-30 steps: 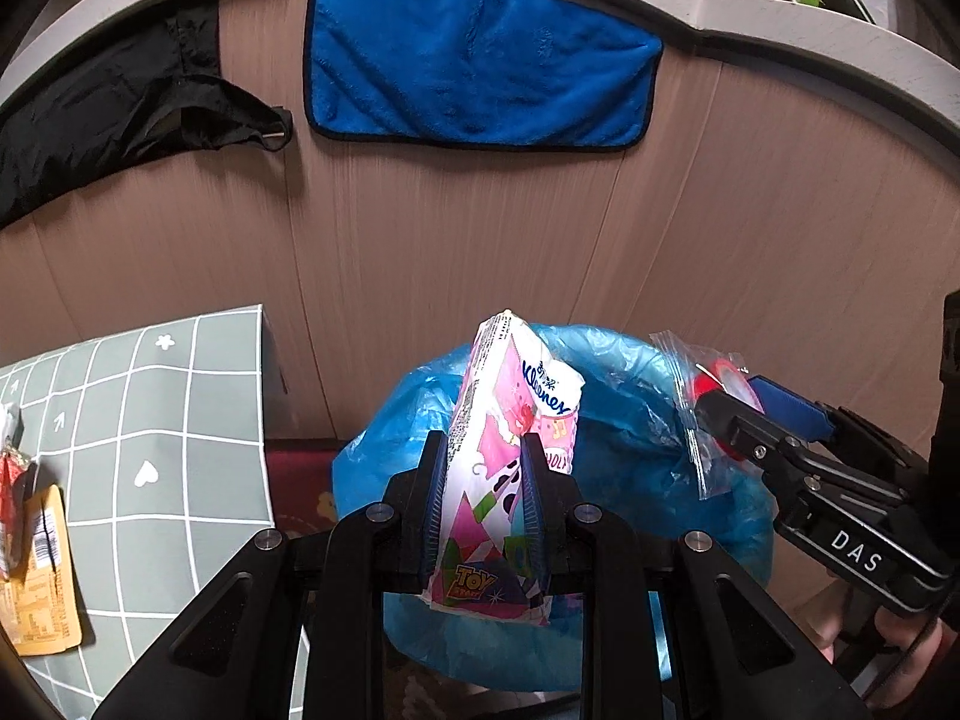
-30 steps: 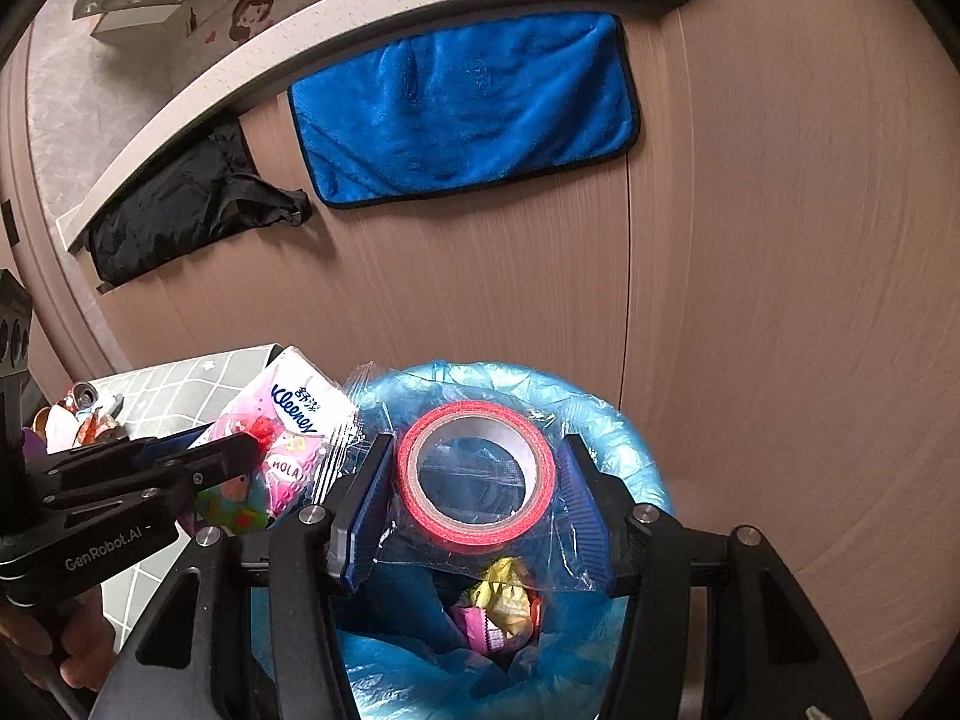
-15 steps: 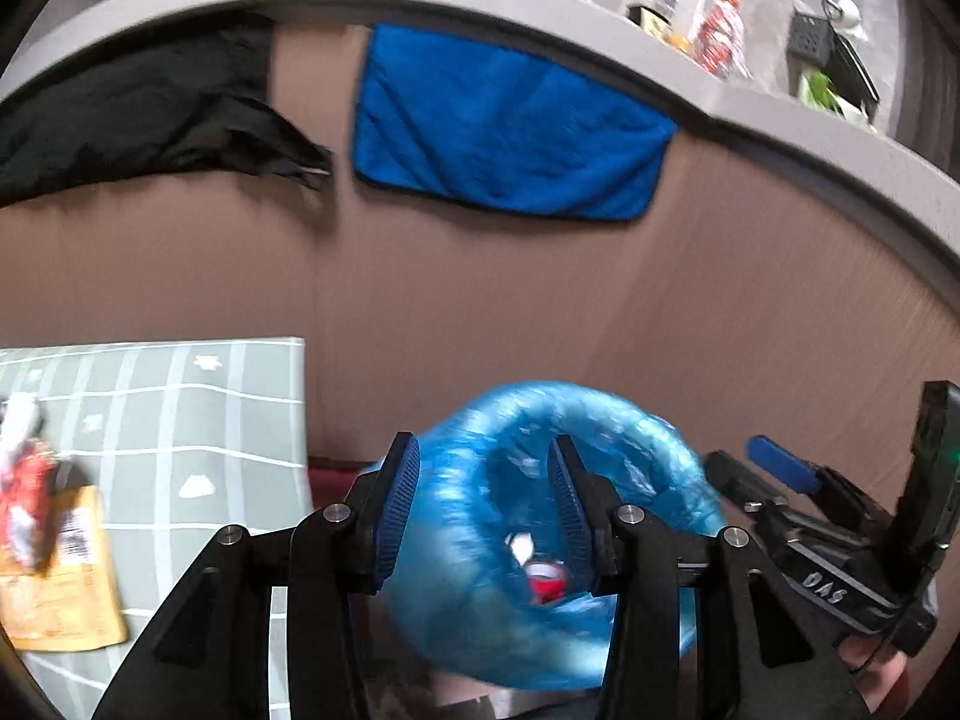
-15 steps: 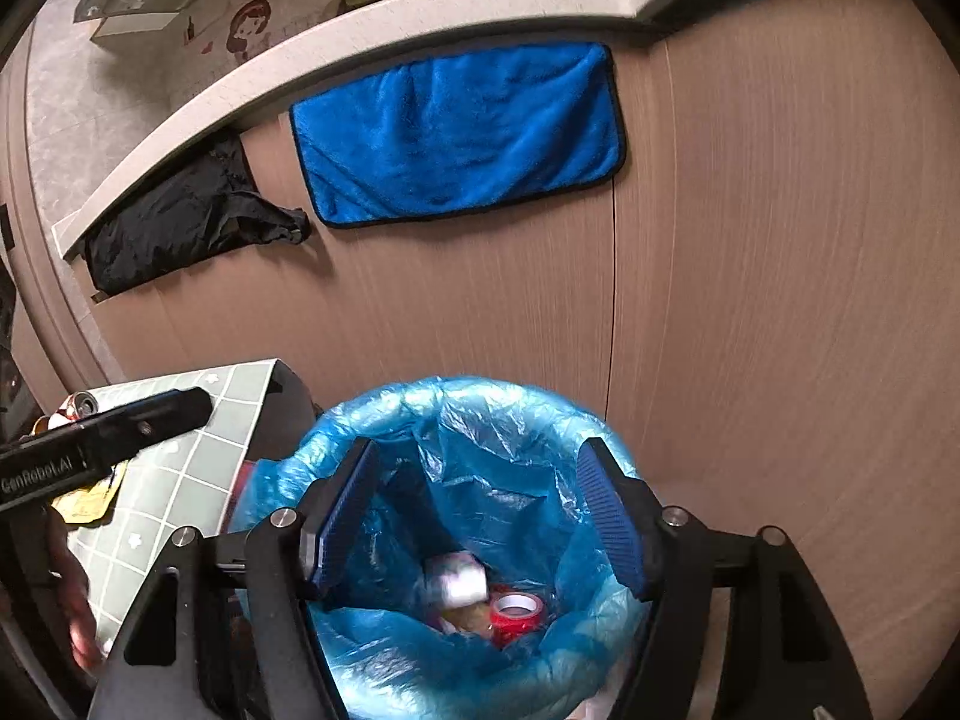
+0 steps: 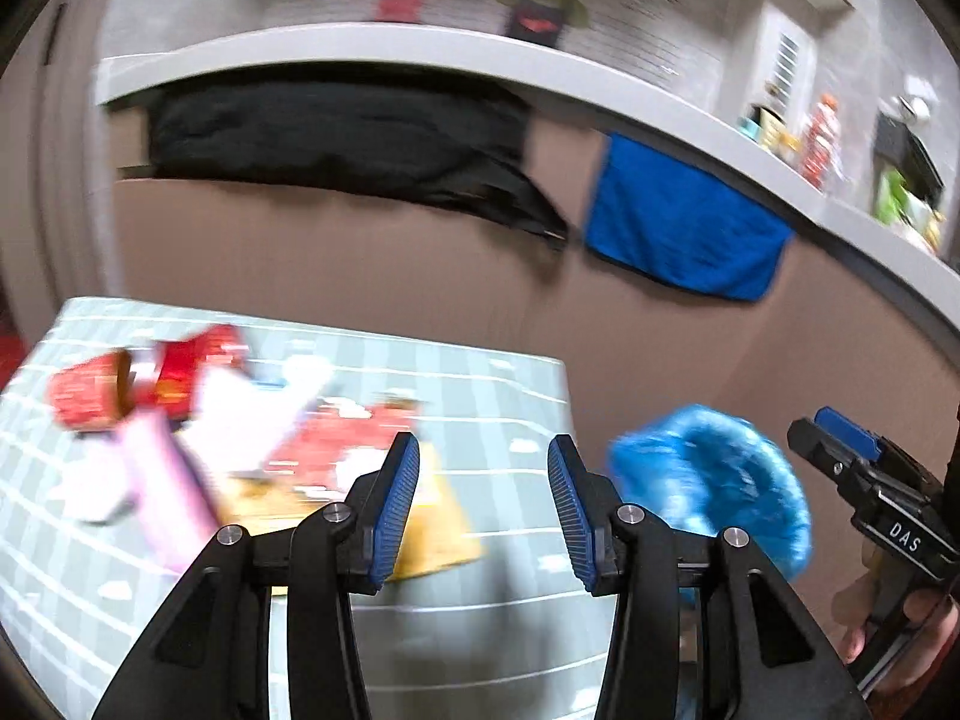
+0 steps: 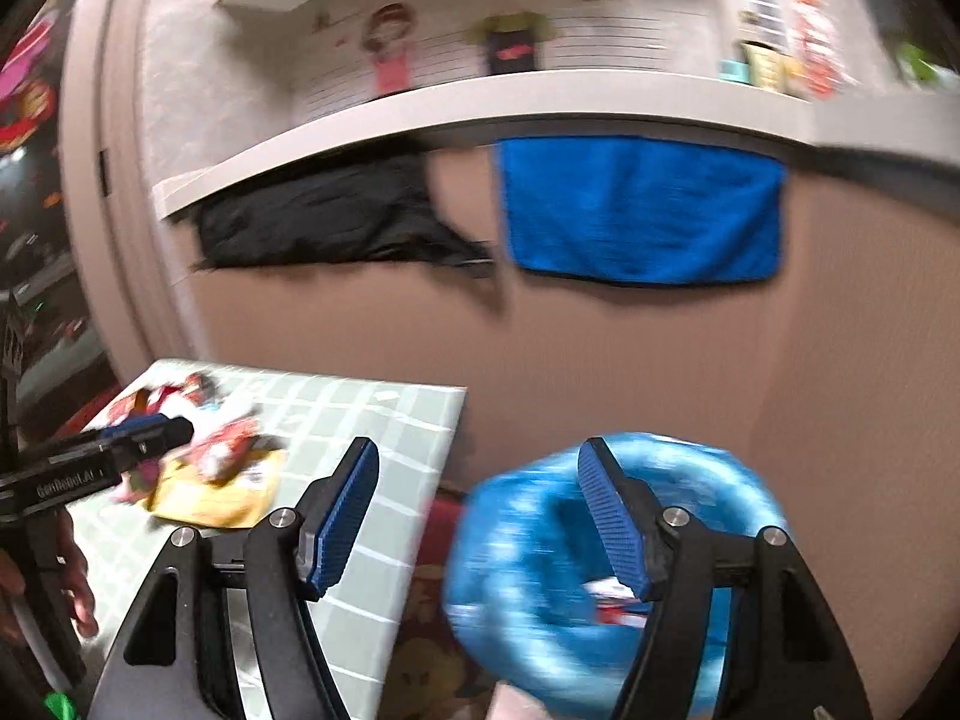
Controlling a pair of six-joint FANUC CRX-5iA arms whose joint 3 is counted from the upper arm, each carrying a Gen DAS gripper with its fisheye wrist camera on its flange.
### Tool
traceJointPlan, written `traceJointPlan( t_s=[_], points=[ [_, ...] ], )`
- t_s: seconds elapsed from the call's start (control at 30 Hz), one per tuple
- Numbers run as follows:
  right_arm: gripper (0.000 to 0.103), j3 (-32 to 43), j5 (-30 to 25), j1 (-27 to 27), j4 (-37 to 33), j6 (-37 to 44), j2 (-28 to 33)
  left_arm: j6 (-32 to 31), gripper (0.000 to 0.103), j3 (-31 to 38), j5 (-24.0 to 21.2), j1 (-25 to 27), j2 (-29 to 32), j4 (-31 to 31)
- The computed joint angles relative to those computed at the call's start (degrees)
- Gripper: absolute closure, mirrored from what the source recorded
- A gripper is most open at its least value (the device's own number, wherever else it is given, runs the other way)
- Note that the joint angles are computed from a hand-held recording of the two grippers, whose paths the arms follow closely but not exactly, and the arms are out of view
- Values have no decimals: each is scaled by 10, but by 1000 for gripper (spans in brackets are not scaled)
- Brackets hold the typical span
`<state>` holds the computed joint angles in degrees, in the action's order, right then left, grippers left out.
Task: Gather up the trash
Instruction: 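Return to the table and grasp the red paper cup with the left tool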
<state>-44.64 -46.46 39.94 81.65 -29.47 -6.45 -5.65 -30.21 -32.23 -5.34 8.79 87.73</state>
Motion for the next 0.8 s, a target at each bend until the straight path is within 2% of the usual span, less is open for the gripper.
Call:
traceJointPlan(
  t_s=[0.13, 0.27, 0.37, 0.43, 0.57, 0.7, 0.8],
  points=[
    [37, 71, 40, 12, 3, 43, 69, -24, 57, 2, -3, 64, 1, 28],
    [37, 146, 84, 21, -8, 99, 137, -33, 57, 23, 19, 117, 25, 32],
    [37, 218, 126, 29, -53, 175, 195, -1, 57, 49, 18, 163, 52, -14],
    [37, 258, 133, 37, -90, 225, 225, 34, 57, 70, 8, 191, 72, -56],
    [37, 340, 145, 51, -161, 325, 282, 90, 57, 116, -46, 231, 112, -136],
    [37, 423, 132, 61, -236, 426, 334, 119, 57, 158, -73, 240, 145, -184],
    [37, 455, 117, 58, -247, 450, 351, 176, 57, 210, -102, 244, 178, -224]
  ],
)
